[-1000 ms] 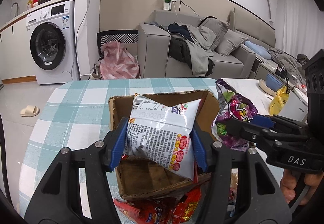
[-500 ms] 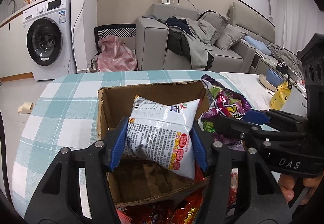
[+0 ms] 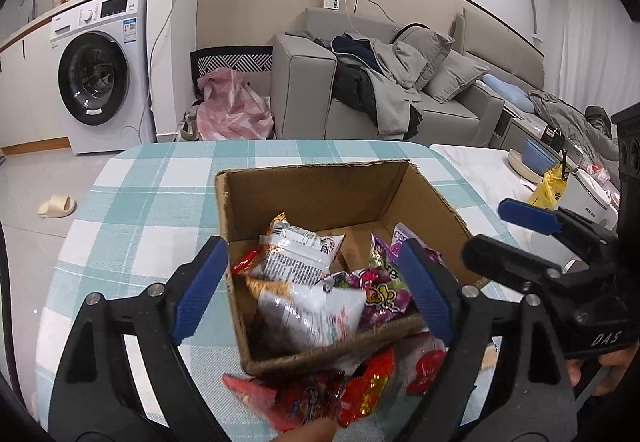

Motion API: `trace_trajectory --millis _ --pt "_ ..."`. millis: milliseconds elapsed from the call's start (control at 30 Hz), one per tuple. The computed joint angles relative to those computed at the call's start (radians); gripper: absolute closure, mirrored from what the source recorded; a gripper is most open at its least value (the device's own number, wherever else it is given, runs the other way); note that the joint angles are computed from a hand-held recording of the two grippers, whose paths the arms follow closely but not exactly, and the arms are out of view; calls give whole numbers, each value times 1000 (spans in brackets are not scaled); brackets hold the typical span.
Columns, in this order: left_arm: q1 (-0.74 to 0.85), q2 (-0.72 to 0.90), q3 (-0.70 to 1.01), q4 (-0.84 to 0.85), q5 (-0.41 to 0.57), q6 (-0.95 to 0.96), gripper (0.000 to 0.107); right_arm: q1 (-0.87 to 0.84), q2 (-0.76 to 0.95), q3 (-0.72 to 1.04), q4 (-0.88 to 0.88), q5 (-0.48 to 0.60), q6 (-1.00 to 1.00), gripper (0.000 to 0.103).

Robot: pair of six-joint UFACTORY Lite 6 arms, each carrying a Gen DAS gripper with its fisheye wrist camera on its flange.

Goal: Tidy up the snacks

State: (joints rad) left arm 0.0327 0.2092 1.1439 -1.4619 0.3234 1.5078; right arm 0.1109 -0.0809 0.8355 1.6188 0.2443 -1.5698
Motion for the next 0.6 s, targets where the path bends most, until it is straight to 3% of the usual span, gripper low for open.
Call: trace_trajectory --millis 67,233,367,600 --pt "12 -62 -53 26 4 -16 4 -10 -47 -30 -56 -2 57 3" --pt "57 -251 -228 24 29 19 5 -92 -172 -126 -213 117 195 0" --pt "84 -400 -360 52 30 17 5 -113 -280 -218 -302 106 272 0" --pt "186 -596 -549 105 113 12 5 -165 -414 -353 -385 135 325 0"
